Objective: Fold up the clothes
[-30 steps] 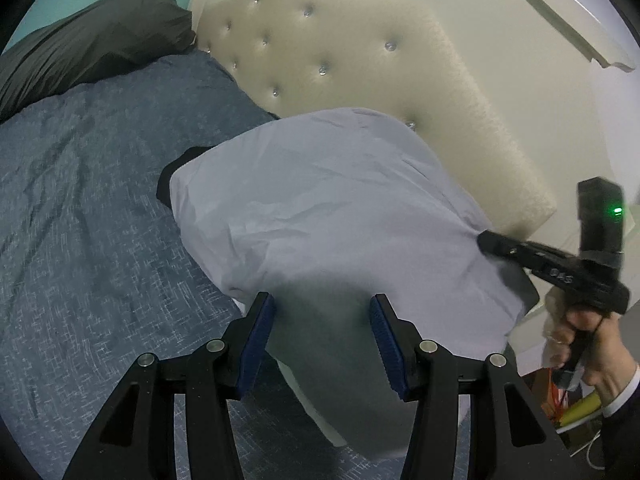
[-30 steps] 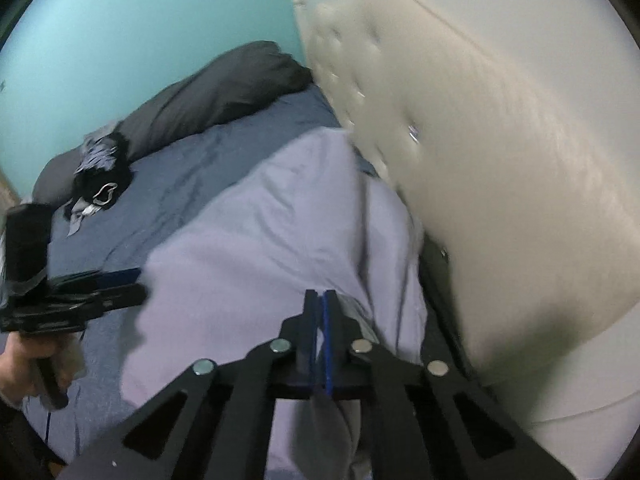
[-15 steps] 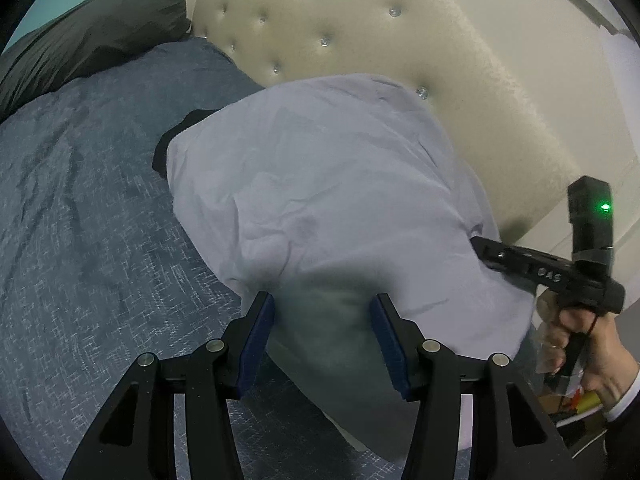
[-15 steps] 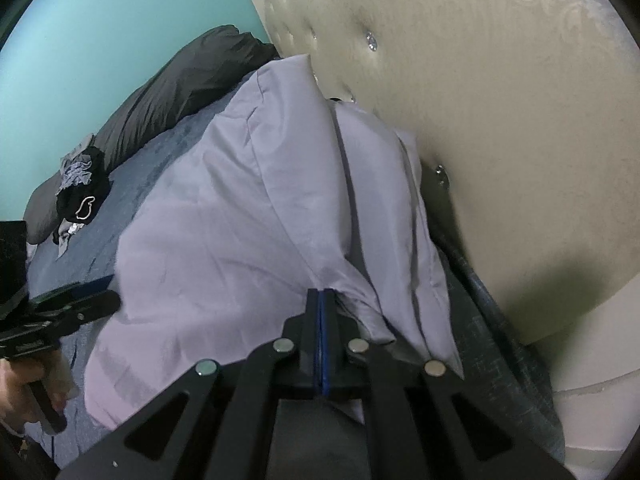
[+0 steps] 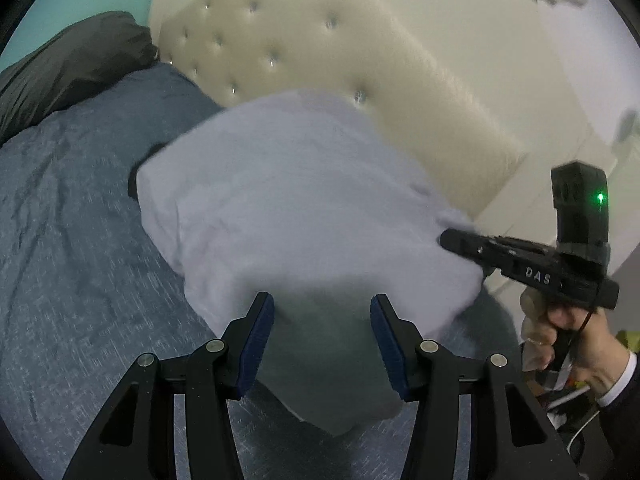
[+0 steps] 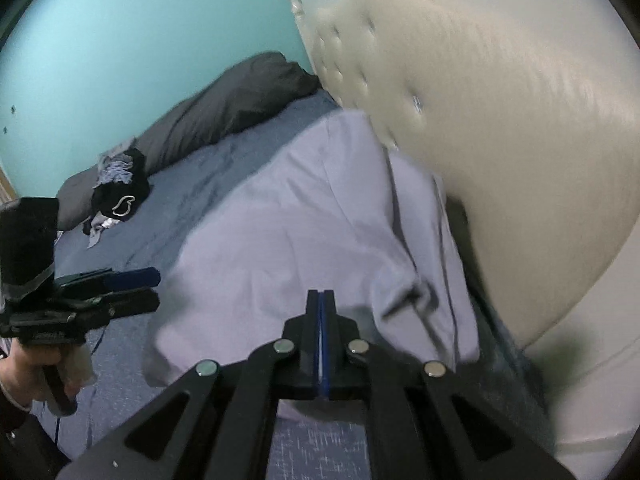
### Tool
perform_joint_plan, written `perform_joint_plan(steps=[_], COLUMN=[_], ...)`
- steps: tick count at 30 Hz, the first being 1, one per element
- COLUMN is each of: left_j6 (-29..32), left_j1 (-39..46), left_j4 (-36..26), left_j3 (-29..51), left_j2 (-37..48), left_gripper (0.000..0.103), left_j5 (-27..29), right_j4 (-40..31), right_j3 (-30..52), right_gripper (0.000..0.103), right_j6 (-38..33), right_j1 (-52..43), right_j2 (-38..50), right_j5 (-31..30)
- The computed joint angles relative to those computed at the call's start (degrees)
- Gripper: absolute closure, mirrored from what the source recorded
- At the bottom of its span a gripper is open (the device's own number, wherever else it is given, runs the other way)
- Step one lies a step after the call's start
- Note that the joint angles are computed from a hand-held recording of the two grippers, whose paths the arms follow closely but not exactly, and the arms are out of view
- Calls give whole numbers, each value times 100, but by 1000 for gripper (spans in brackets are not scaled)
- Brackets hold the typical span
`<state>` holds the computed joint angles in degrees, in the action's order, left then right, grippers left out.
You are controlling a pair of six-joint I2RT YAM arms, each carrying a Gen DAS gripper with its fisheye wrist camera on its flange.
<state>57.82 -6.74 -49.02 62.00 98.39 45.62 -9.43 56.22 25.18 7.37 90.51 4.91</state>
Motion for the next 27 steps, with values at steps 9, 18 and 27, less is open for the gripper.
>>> perform_joint_plan(steps=[9,18,27], left_j6=[-125,-216,-371], left_j1=[-97,152,260], left_j4=[671,-120,-138], left_j3=[-395,266,657], left_j2=[277,389,617], left_gripper=[48,48,48], left_j5=[-73,214,103], right_j4=[1074,649,-1306], right_j3=[-692,-479,2553], right_gripper=[103,103,103], right_j6=[504,498,-204], right_j1=[-36,-26,-330], right_j2=[457,42,1204], right_j5=[-14,45,-82])
